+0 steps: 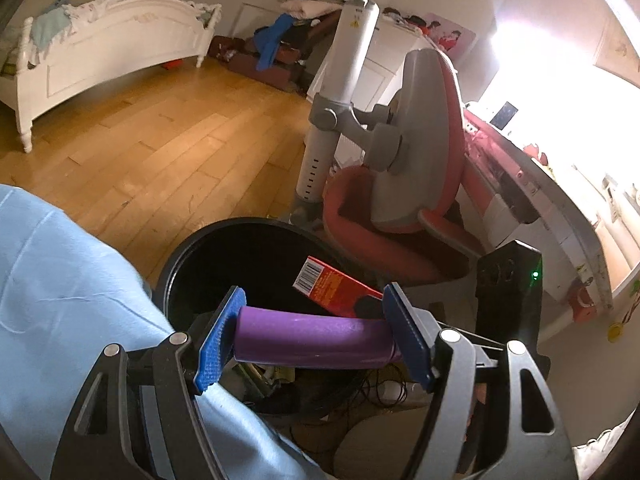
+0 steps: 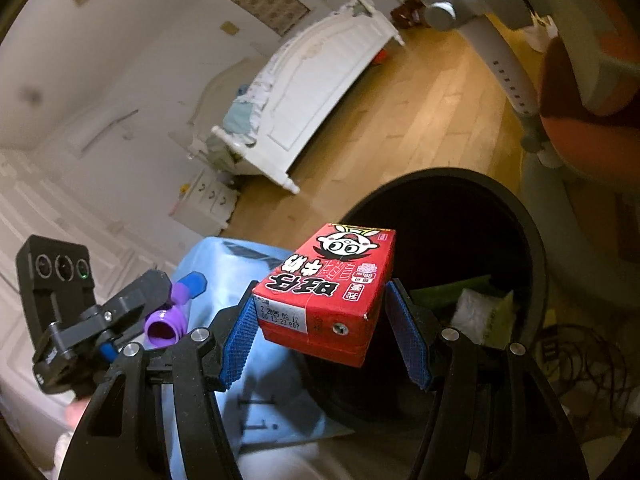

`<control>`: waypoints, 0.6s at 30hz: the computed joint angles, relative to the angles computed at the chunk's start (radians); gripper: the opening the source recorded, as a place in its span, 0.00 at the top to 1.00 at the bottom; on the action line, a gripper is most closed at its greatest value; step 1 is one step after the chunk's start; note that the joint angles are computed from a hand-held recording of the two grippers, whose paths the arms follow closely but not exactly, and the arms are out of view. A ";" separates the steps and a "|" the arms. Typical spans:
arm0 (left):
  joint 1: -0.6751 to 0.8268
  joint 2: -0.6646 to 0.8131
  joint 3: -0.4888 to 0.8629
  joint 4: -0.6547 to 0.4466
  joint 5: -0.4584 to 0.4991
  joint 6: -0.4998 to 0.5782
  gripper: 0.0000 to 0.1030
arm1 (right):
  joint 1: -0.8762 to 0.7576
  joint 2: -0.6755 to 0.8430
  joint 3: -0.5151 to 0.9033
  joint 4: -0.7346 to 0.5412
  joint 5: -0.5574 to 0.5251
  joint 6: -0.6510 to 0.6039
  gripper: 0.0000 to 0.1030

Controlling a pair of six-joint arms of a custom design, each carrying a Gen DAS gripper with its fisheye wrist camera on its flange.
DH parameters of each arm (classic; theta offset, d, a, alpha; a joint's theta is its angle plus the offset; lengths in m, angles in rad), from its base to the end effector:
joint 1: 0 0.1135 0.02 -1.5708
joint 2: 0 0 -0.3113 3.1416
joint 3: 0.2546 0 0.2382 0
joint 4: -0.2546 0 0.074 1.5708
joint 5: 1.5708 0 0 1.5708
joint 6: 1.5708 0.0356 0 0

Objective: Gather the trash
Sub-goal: 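Carry roller and juice box over the bin and open both tools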

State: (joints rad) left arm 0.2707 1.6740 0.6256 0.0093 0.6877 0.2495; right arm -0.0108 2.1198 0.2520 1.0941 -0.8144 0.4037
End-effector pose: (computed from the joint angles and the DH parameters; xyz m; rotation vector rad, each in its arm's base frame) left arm 0.2667 0.0506 0.1658 0.2072 2.3867 -0.6581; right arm 0.2430 0.0233 0.0723 0.0637 2.3073 1.1473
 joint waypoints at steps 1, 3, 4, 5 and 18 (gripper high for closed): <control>-0.004 0.006 0.002 0.003 -0.003 -0.003 0.32 | -0.001 0.006 0.004 -0.002 0.001 0.000 0.39; -0.019 0.026 0.006 0.018 -0.012 -0.012 0.32 | -0.012 0.035 0.011 0.006 -0.004 -0.007 0.39; -0.025 0.031 0.008 0.020 -0.016 -0.015 0.32 | -0.010 0.039 0.014 0.005 -0.002 -0.003 0.39; -0.025 0.032 0.011 0.015 -0.017 -0.013 0.32 | -0.014 0.050 0.016 0.005 -0.003 -0.005 0.39; -0.065 0.029 0.040 0.013 -0.077 -0.059 0.12 | -0.074 0.027 0.034 -0.103 -0.001 -0.042 0.31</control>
